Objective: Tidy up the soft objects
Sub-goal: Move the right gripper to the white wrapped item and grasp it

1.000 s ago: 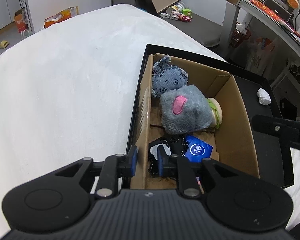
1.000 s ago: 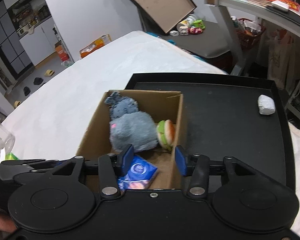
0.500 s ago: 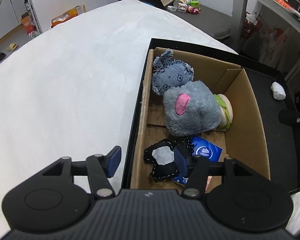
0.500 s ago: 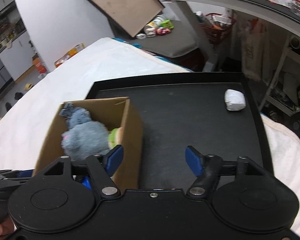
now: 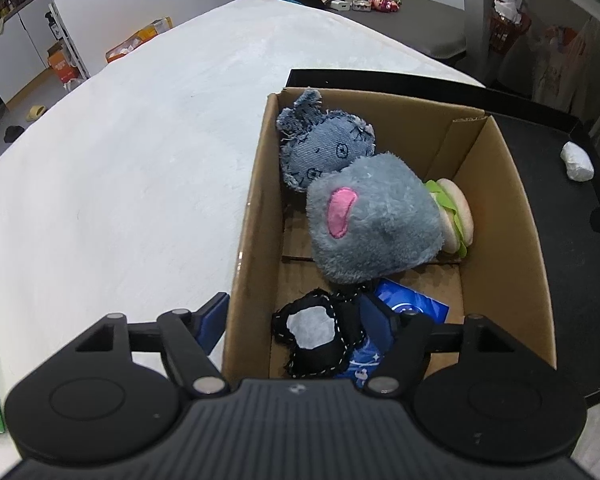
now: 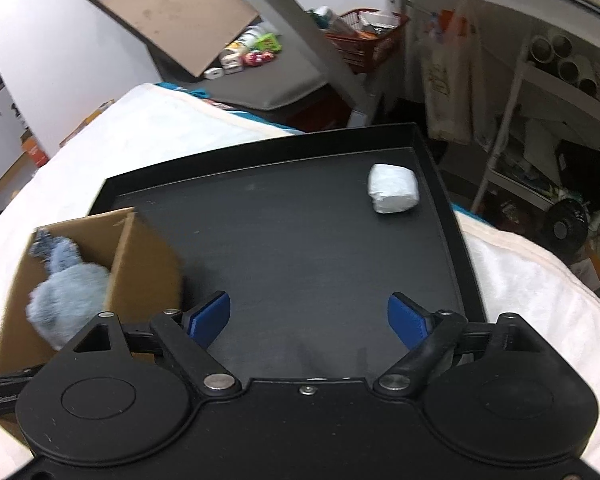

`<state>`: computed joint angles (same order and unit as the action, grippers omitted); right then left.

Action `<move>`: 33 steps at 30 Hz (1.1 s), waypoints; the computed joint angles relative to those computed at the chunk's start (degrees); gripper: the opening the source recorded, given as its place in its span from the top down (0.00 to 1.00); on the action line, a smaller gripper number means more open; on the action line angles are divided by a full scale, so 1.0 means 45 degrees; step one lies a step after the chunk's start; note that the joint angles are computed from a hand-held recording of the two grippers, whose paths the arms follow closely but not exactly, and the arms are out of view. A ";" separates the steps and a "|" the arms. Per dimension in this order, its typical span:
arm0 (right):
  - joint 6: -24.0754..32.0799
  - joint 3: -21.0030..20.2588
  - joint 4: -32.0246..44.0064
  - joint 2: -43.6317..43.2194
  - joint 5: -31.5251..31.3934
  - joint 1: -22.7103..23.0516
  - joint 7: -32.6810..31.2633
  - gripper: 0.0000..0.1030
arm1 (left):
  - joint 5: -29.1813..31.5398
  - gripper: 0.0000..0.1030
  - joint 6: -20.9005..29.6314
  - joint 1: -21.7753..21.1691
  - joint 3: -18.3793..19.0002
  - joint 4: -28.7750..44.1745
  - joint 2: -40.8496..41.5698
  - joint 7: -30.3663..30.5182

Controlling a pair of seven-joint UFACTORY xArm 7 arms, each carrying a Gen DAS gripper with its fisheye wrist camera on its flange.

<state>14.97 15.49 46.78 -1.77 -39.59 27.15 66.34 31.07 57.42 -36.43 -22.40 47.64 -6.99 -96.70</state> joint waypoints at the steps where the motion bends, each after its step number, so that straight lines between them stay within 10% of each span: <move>1: -0.0062 -0.0059 -0.0034 0.0037 -0.0099 -0.0064 0.0065 0.16 | 0.0030 0.30 0.0099 0.0010 -0.0003 0.0113 0.0144 0.0019; 20: -0.1375 -0.2047 0.0955 0.2054 -0.4344 0.0028 0.2945 0.22 | 0.0510 0.21 0.1410 -0.0652 0.0641 0.1641 0.1938 0.0237; 33: -0.1310 -0.3366 0.2797 0.3711 -0.4025 0.0723 0.2393 0.24 | 0.0617 0.21 0.1453 -0.0800 0.0835 0.1726 0.2083 0.0280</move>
